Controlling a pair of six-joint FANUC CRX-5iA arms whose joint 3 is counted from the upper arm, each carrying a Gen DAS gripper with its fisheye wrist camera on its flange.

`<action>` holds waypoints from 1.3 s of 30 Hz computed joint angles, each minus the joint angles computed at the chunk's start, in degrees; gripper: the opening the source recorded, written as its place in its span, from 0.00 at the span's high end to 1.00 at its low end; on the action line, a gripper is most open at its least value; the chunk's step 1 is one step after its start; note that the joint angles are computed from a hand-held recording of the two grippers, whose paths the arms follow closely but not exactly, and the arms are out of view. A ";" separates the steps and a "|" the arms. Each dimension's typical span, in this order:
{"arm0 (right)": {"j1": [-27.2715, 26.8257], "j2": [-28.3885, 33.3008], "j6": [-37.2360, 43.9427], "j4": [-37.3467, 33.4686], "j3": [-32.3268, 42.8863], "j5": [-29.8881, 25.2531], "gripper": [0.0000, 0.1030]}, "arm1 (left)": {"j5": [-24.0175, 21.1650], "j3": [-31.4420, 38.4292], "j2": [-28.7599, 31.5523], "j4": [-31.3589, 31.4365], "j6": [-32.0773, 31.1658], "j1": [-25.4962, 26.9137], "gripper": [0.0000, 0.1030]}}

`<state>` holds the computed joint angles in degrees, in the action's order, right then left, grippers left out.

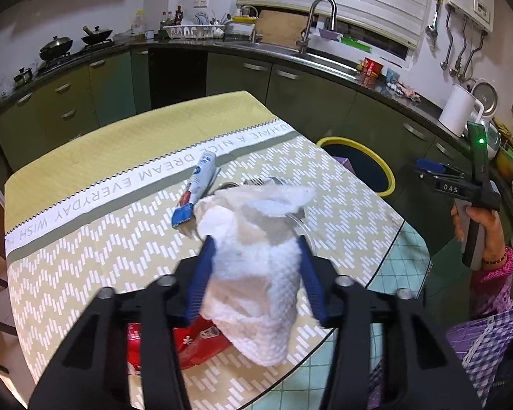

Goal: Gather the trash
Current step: 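Grasp the white tissue on the table with the left gripper, then carry the tissue over the bin and release it with the left gripper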

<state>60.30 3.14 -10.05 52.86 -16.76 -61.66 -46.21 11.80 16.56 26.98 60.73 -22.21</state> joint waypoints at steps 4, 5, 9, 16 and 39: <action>-0.14 -0.03 0.43 -0.09 0.06 0.80 0.19 | 1.22 -1.16 -0.89 0.29 -1.95 0.04 0.94; -0.18 -0.25 0.45 -0.13 -0.10 1.12 0.19 | 0.98 -1.07 -0.84 0.30 -2.17 0.03 0.95; -0.12 -0.54 0.37 0.09 -0.32 1.39 0.19 | 0.92 -1.16 -1.08 0.91 -3.32 -0.13 0.97; 0.14 -1.33 -0.52 0.92 -1.04 1.36 0.19 | 3.17 -0.61 -2.89 -0.05 -2.89 0.09 0.97; 3.39 -7.55 -7.59 3.40 -6.37 -7.07 0.19 | -10.31 33.51 14.46 0.03 -6.46 -7.02 0.97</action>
<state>63.69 -4.42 -17.64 56.26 -23.13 -68.73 -56.52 45.31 31.02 27.01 54.26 -29.24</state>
